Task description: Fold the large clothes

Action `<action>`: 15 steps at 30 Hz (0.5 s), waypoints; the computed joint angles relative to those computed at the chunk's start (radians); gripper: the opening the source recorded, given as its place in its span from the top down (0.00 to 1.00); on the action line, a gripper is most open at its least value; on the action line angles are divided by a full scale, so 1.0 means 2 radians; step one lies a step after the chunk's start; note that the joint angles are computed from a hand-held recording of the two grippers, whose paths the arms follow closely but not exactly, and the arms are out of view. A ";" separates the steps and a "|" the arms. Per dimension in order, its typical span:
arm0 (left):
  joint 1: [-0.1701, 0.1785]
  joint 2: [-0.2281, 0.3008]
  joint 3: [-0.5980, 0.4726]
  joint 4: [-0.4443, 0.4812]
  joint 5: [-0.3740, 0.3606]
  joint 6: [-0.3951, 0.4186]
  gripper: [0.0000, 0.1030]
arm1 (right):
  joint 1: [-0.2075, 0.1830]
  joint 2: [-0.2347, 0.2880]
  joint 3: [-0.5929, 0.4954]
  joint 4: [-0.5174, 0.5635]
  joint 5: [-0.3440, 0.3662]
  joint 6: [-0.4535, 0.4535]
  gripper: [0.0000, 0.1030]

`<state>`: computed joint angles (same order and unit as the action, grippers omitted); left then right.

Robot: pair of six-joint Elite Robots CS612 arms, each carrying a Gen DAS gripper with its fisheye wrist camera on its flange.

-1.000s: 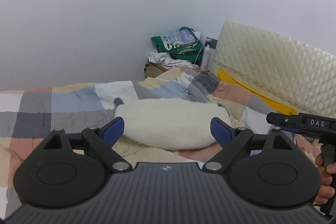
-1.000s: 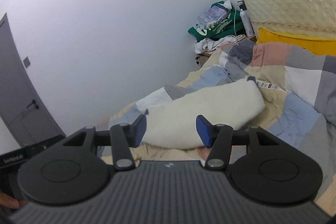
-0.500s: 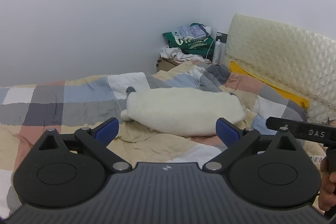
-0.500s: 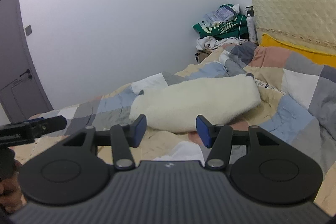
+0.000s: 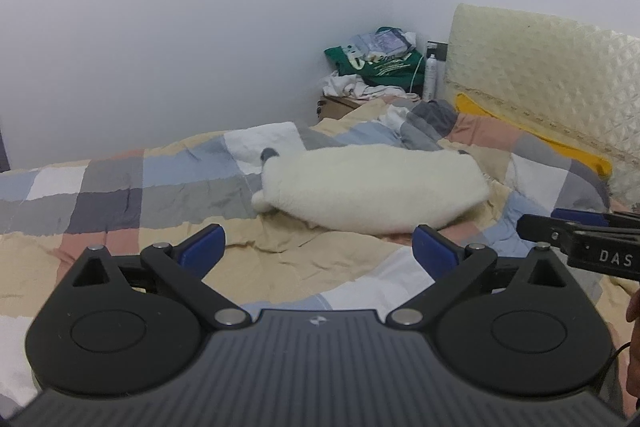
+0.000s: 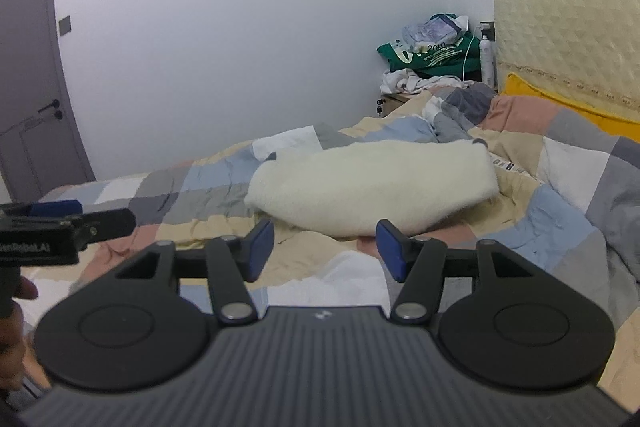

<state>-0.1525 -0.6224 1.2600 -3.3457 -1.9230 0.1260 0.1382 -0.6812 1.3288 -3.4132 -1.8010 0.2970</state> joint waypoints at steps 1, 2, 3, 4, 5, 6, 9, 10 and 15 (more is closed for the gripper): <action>0.000 0.001 0.000 0.001 0.003 0.001 0.02 | 0.000 0.001 -0.001 0.001 0.000 -0.003 0.43; 0.000 0.002 -0.001 0.002 0.006 0.002 0.02 | 0.001 0.001 -0.002 0.001 0.001 -0.005 0.43; 0.000 0.003 -0.003 0.004 0.008 0.002 0.02 | 0.001 0.002 -0.002 0.002 0.001 -0.006 0.42; 0.000 0.003 -0.004 0.006 0.010 0.001 0.02 | 0.001 0.002 -0.004 0.005 0.000 -0.006 0.40; 0.000 0.004 -0.006 0.009 0.010 -0.001 0.02 | 0.001 0.001 -0.005 0.010 -0.001 -0.005 0.28; 0.000 0.005 -0.008 0.012 0.011 -0.003 0.02 | 0.001 0.002 -0.005 0.010 -0.002 -0.003 0.13; 0.002 0.007 -0.012 0.023 0.007 -0.008 0.02 | 0.001 0.003 -0.008 0.011 -0.011 -0.003 0.08; 0.002 0.007 -0.013 0.024 0.008 -0.009 0.02 | 0.002 0.003 -0.010 0.020 -0.016 -0.006 0.08; 0.001 0.009 -0.014 0.020 0.013 -0.008 0.02 | 0.002 0.004 -0.011 0.026 -0.012 -0.008 0.08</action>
<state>-0.1498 -0.6052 1.2321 -3.3048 -1.8976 0.1107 0.1420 -0.6738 1.3071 -3.3611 -1.8243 0.2803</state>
